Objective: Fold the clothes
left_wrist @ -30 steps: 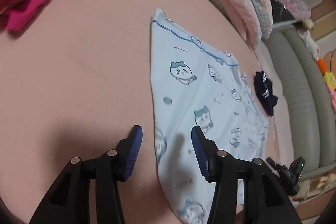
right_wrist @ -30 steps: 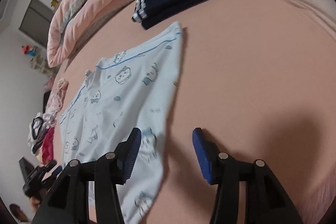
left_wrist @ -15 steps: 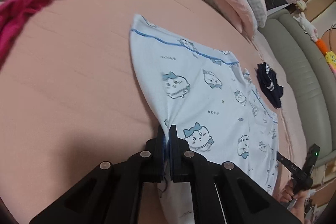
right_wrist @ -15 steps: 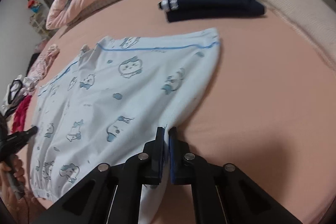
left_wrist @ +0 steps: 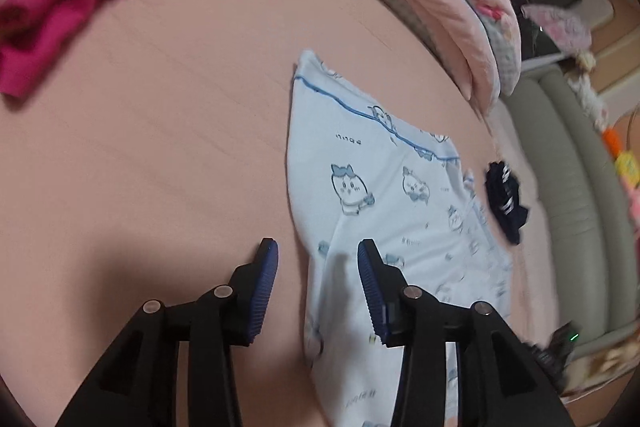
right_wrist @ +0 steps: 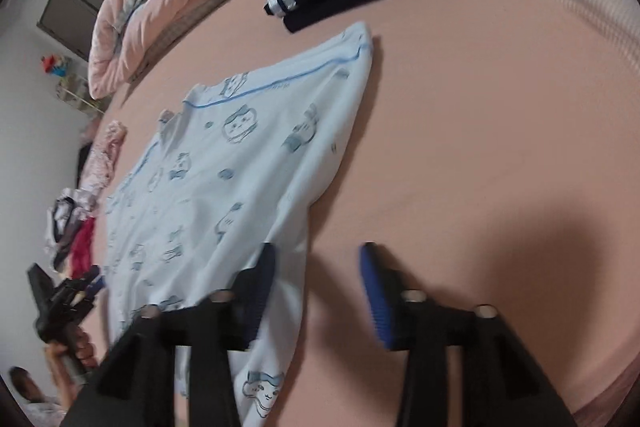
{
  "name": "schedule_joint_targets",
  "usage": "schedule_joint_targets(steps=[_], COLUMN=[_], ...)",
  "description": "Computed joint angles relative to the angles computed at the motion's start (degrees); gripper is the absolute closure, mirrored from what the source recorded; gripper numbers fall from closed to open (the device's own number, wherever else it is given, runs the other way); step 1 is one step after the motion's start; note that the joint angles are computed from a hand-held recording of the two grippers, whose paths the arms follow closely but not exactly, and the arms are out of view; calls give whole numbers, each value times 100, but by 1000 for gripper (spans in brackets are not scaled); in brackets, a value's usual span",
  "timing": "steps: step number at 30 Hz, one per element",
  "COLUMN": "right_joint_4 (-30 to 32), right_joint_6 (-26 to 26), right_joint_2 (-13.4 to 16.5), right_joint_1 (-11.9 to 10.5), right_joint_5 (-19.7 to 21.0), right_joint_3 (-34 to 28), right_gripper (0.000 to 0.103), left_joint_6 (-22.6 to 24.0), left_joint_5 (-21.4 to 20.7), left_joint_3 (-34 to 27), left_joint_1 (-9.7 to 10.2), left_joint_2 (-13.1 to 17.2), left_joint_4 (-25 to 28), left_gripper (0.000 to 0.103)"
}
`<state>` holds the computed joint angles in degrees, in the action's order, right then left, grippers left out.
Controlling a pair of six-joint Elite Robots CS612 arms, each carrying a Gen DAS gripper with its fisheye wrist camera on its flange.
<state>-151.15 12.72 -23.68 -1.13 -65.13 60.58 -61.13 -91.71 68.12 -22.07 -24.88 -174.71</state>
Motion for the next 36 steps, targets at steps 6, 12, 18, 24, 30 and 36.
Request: schedule_joint_targets(steps=[6, 12, 18, 24, 30, 36], right_joint_4=[-335, -533, -214, 397, 461, 508], right_joint_6=[63, -210, -567, -756, -679, -621], right_joint_2=[2, -8, 101, 149, 124, 238], right_joint_1=[64, 133, 241, 183, 73, -6], right_joint_5=[-473, -831, -1251, -877, -221, 469], right_joint_3=[-29, -33, -210, -497, -379, -488], right_gripper=[56, 56, 56, 56, 56, 56], left_joint_6=[265, 1122, 1285, 2176, 3109, 3305], left_joint_5=[-444, 163, 384, 456, -1031, -1168], left_joint_3=[-774, -886, -867, -927, -2754, -4795], left_joint_1=[181, 115, 82, -213, -557, -804], left_joint_2=[359, 219, 121, -55, 860, 1872], left_joint_4=[452, 1388, 1856, 1344, 2317, 3798], left_gripper=[66, 102, 95, 76, 76, 76])
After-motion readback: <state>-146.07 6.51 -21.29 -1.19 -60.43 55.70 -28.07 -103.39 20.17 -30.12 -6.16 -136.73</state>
